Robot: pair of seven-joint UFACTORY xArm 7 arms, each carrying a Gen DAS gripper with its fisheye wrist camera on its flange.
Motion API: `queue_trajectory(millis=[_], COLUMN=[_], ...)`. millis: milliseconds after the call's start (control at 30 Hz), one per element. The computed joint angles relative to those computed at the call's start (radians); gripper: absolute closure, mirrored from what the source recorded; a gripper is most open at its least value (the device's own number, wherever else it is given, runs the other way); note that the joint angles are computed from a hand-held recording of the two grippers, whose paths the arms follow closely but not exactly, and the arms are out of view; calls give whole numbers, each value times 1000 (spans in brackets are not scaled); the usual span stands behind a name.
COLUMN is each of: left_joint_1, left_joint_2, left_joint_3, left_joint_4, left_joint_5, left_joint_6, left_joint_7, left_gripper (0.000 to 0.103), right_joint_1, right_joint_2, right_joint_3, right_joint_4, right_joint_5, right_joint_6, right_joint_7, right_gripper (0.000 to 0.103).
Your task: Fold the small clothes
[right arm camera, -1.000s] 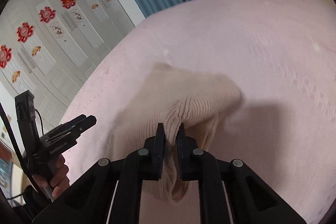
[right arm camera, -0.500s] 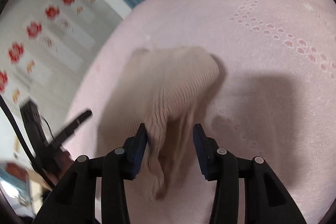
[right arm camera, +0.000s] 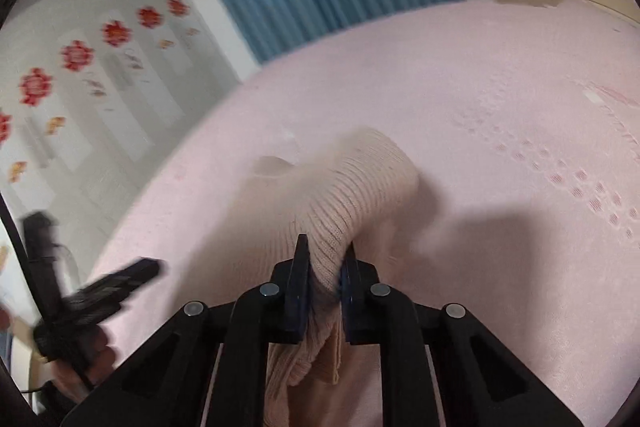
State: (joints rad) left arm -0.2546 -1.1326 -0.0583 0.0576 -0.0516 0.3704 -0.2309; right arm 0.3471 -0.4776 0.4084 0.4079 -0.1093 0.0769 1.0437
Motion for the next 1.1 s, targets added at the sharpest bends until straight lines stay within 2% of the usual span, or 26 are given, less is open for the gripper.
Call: queue_trajectory(millis=[33,67,100,133,200,300,367,433,467,500,633,700,900,1033,1100], left_joint_1=[-2,-4,-11,-16,-27,-37,-42,-51,-55,-57,-62,-68,-62,-99,-130], left_joint_2=[2,5,8,16,26,42,52,58,60,59,35,18,-99,-212,-289], left_joint_3=[-3,-6,-4,2,12,11,9,13,16,17,22,23,-52,-87,-134], left_joint_4=[1,3,3,6,6,8,11,11,12,11,7,4,-28,-46,-52], left_joint_5=[1,1,-1,-2,-8,-13,-16,-23,-26,-30,-38,-42,-23,-11,5], left_joint_6=[2,2,3,2,2,1,3,5,6,6,20,30,90,195,272], left_joint_7=[-1,-3,-3,2,8,14,15,16,16,16,16,19,-44,-106,-146], left_gripper=[50,50,50,50,50,50,50,50,50,50,50,50,50,50,50], right_joint_1=[23,5,-21,-39,-66,-55,-24,-13,-39,-61,-45,-48,54,147,188], right_joint_2=[24,18,-9,-38,-93,-149,-146,-108,-77,-67,-159,-213,-264,-311,-335], right_joint_3=[-25,-11,10,23,47,42,17,17,50,78,95,120,71,67,80], right_joint_4=[0,-7,-12,-4,-2,-33,-47,-14,26,44,25,25,33,23,33], right_joint_5=[30,26,19,6,-25,-29,-24,-36,-63,-93,-137,-165,-124,-54,-29], right_joint_6=[24,28,48,94,143,113,82,149,228,266,311,363,495,587,660], right_joint_7=[4,30,56,70,102,140,126,94,93,109,175,203,172,182,187], right_gripper=[85,81,71,69,69,69,69,69,69,70,70,70,70,70,70])
